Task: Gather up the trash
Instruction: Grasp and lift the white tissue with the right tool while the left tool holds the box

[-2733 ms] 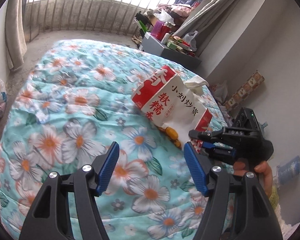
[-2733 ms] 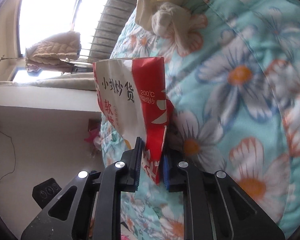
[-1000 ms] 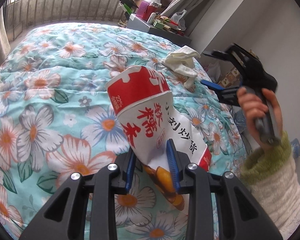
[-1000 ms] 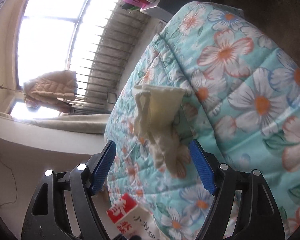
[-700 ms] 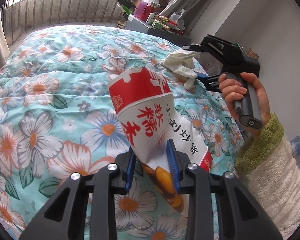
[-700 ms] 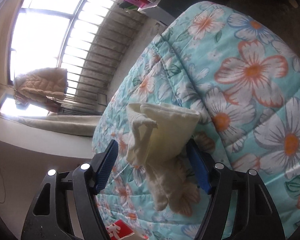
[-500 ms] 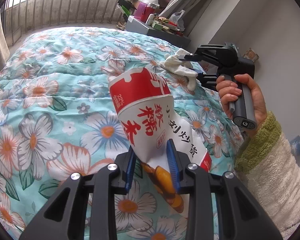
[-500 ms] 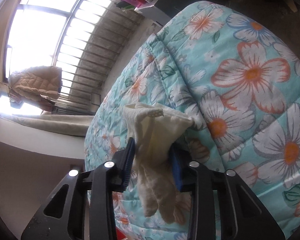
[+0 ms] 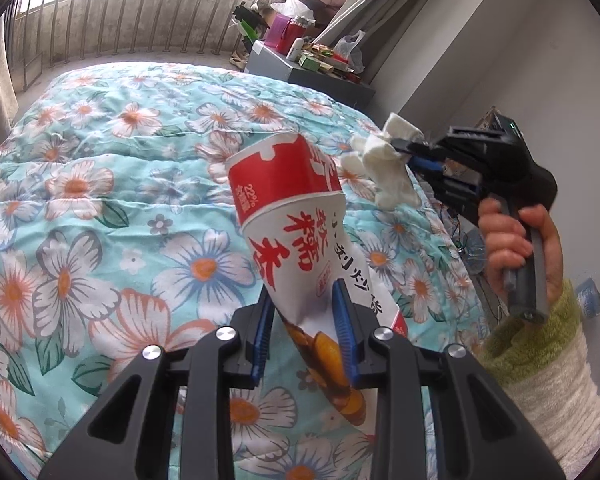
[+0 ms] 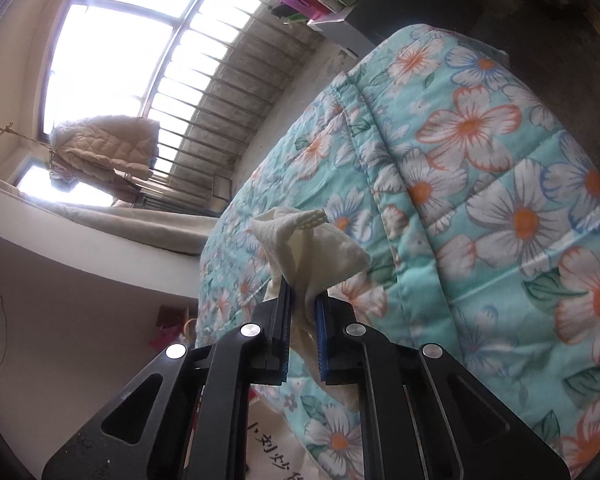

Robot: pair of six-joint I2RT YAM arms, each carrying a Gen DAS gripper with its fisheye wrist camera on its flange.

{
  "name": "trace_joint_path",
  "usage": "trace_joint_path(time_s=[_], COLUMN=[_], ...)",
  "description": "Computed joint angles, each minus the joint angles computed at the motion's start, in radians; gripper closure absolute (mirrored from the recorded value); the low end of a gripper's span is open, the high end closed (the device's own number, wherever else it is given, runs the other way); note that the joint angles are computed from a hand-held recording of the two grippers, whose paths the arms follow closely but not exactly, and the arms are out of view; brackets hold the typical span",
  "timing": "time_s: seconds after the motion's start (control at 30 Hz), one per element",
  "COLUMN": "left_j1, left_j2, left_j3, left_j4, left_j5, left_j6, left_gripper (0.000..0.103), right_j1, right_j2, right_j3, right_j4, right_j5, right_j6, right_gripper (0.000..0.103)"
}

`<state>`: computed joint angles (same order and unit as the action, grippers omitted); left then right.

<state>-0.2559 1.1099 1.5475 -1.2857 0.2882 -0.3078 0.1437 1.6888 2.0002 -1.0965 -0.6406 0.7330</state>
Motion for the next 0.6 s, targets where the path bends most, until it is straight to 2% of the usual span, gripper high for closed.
trace_joint_path(time_s=[0.13, 0.33, 0.47, 0.6], left_j1=[-0.017, -0.057, -0.103, -0.198], left_j2=[-0.014, -0.029, -0.032, -0.016], left_j3=[0.017, 0.049, 0.080, 0.140], left_j4=[0.000, -0.001, -0.004, -0.018], left_j5=[0.005, -0.002, -0.020, -0.078], left_j6=[-0.014, -0.038, -0.057, -0.089], left_gripper=[0.080, 0.083, 0.083, 0.083], right_j1=[-0.047, -0.173, -0.292, -0.427], right_j2=[-0.148, -0.368, -0.477, -0.547], right_j3=[-0.161, -0.342, -0.377, -0.362], right_j4=[0.022, -0.024, -0.122, -0.250], right_j5=[-0.070, -0.207, -0.283, -0.366], right_j6=[-0.011, -0.028, -0.082, -0.156], right_gripper=[0.094, 0.094, 0.094, 0.094])
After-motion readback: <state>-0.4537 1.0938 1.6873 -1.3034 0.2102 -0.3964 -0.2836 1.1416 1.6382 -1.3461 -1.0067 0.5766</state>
